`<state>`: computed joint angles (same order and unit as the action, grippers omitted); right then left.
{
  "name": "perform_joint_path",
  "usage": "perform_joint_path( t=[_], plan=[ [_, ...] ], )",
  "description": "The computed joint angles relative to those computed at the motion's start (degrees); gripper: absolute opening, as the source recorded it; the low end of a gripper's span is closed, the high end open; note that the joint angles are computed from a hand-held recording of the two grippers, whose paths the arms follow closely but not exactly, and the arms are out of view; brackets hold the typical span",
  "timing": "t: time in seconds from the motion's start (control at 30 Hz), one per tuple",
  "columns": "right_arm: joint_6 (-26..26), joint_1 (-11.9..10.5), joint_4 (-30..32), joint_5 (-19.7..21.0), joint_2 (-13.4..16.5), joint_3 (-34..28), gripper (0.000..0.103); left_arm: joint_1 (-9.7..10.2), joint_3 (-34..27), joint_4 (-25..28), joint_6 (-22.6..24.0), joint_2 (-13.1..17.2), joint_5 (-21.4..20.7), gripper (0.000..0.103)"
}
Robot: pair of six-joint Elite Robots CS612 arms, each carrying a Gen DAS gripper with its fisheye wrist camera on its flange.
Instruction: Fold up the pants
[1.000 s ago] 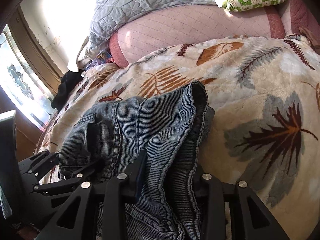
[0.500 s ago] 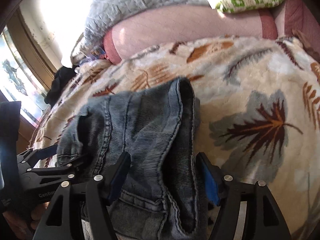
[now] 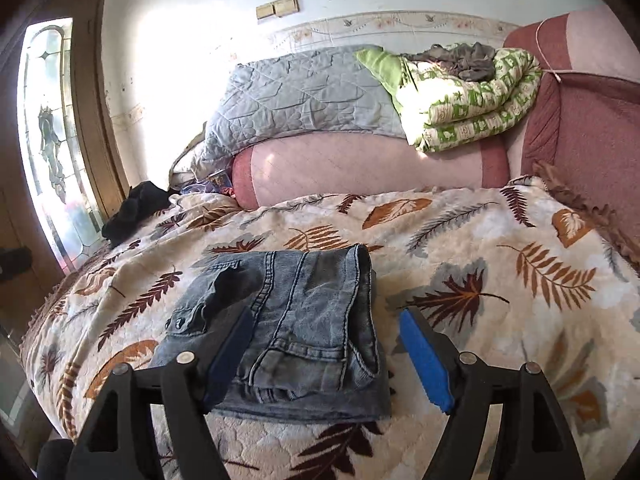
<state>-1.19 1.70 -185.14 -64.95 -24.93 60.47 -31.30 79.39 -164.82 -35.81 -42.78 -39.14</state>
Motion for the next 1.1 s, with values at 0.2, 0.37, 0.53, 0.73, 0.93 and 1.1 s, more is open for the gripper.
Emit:
perform_joint_path(
  t=[0.2, 0.37, 0.53, 0.73, 0.93, 1.1],
  plan=[
    [2.02, -0.37, -9.16, 0.27, -6.16, 12.57, 0.079, -1.44, 6.38, -7.46, -0.80, -3.54, 4.11, 0.095],
    [-3.64, 0.12, -14.94, -0.33, -11.20, 19.57, 0.079, -2.77, 8.21, -13.46, 4.71, -4.51, 5.96, 0.095],
    [-2.46, 0.37, -18.94, 2.08, -14.42, 21.87, 0.082, -3.74, 9.85, -17.61, 7.26, -5.43, 7.32, 0.095],
    [-2.14, 1.51, -20.19, -1.20, -16.78, 23.96, 0.083, -3.55, 10.97, -11.23, 0.21, -6.69, 9.24, 0.095],
    [-3.17, 1.90, -21.12, -1.73, -17.59, 25.19, 0.083, -3.34, 10.34, -4.73, -5.24, -6.70, 7.98, 0.095],
    [-4.92, 2.23, -20.09, -3.41, -17.27, 25.13, 0.083, -3.46, 9.43, -3.59, -4.10, -6.18, 8.54, 0.095]
  ],
)
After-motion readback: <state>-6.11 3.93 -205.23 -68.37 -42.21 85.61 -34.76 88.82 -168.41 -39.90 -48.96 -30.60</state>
